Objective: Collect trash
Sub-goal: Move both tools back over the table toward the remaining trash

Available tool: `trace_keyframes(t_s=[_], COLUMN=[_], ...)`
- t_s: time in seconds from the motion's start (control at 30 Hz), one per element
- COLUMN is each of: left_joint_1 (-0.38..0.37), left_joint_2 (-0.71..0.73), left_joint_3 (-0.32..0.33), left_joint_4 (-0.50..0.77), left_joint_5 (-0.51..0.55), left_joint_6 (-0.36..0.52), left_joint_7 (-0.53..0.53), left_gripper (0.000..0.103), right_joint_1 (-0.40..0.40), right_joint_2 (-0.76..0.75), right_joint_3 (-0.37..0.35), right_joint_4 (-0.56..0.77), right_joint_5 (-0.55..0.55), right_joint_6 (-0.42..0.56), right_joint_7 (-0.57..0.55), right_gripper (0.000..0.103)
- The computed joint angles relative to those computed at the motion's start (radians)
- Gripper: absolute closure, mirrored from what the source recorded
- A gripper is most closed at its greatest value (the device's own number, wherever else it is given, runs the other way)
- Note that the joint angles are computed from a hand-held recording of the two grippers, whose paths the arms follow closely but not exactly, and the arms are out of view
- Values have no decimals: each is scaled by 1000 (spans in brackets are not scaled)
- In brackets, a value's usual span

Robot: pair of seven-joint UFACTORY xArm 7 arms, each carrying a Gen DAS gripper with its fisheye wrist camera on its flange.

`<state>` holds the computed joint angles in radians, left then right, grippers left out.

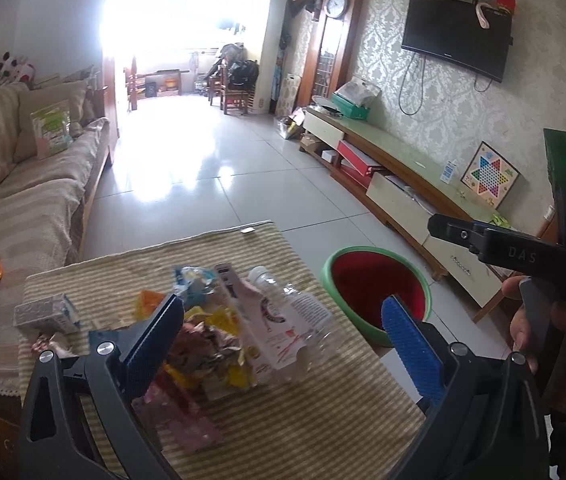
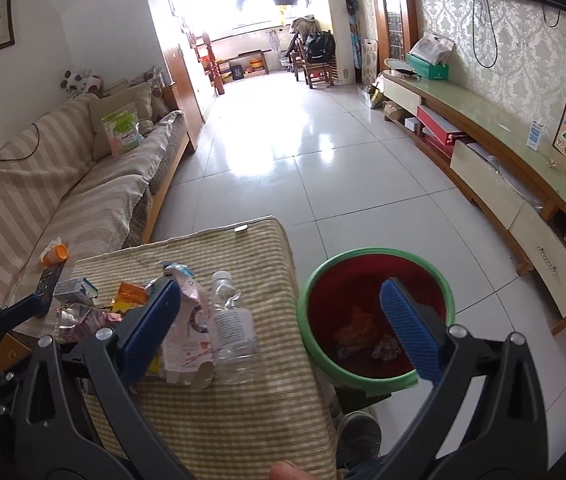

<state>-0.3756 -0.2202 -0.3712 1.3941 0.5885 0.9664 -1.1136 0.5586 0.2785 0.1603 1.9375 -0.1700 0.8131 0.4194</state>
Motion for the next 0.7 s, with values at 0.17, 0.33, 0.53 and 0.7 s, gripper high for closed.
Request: trace_keyframes(t_s=[0.17,0.33,0.53,0.7], left_joint_1=[32,80,146,197], left_joint_2=[-190,-366,-535,-615], left_joint_3=[2,1,-2,8], left_joint_4=[-154,-295,-429,-516], left_joint_5=[-63,-132,-211,-292], left_joint_6=[62,84,108,92], left_joint_7=[-32,-44,-59,-54], left_gripper=[8,8,8,8], right_joint_1=[47,82,110,112], right_joint_2=[18,36,55,93], right_joint_3=[1,15,24,29], right_joint_4=[15,1,-4,45], right_joint_5=[-22,-46,-34,8], right_joint_6=[22,0,0,39], right_joint_7=[80,81,38,-7], right_gripper=[5,5,5,5])
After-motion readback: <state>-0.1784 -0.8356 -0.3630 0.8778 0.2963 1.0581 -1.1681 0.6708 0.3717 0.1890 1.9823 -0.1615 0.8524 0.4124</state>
